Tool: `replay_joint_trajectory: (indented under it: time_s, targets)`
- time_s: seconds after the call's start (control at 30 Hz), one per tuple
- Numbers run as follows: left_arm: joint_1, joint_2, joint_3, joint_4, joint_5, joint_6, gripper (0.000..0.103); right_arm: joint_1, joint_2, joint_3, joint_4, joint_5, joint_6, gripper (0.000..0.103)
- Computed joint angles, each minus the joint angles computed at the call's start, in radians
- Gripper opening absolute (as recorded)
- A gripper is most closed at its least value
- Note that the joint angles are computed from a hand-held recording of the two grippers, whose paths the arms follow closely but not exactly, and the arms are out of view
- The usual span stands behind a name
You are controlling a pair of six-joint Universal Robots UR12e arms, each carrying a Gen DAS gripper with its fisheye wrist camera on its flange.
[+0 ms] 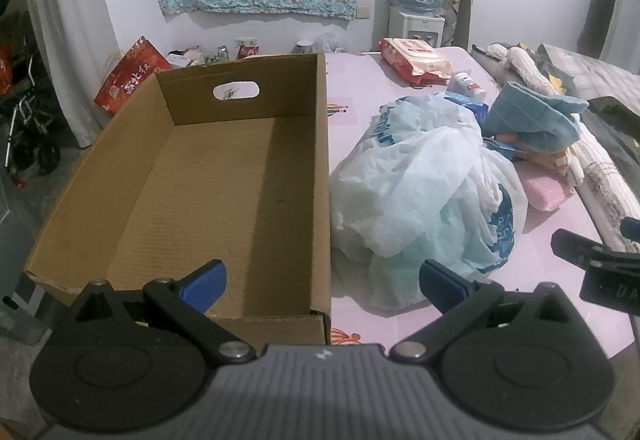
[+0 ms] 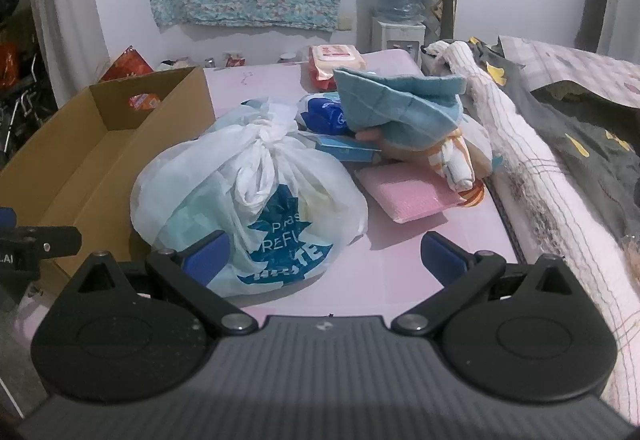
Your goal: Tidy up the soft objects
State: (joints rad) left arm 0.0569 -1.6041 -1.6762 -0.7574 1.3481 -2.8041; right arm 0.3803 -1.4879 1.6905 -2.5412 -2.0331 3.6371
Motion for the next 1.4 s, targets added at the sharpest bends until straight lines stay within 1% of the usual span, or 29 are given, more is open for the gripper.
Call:
replay_joint_trajectory:
  time_s: [0.5,1.4]
  targets:
    - [-0.002,-0.003,0.007,-0.011,0.011,0.004,0.103,-0.003,0.0,0.002,0.009,0.004,0.001,0.102]
    - [-0.002,-0.009,0.006,-0.003,0.02,0.0,0.103,-0.004,0.002,0.001,0.01,0.005,0.003,0.102]
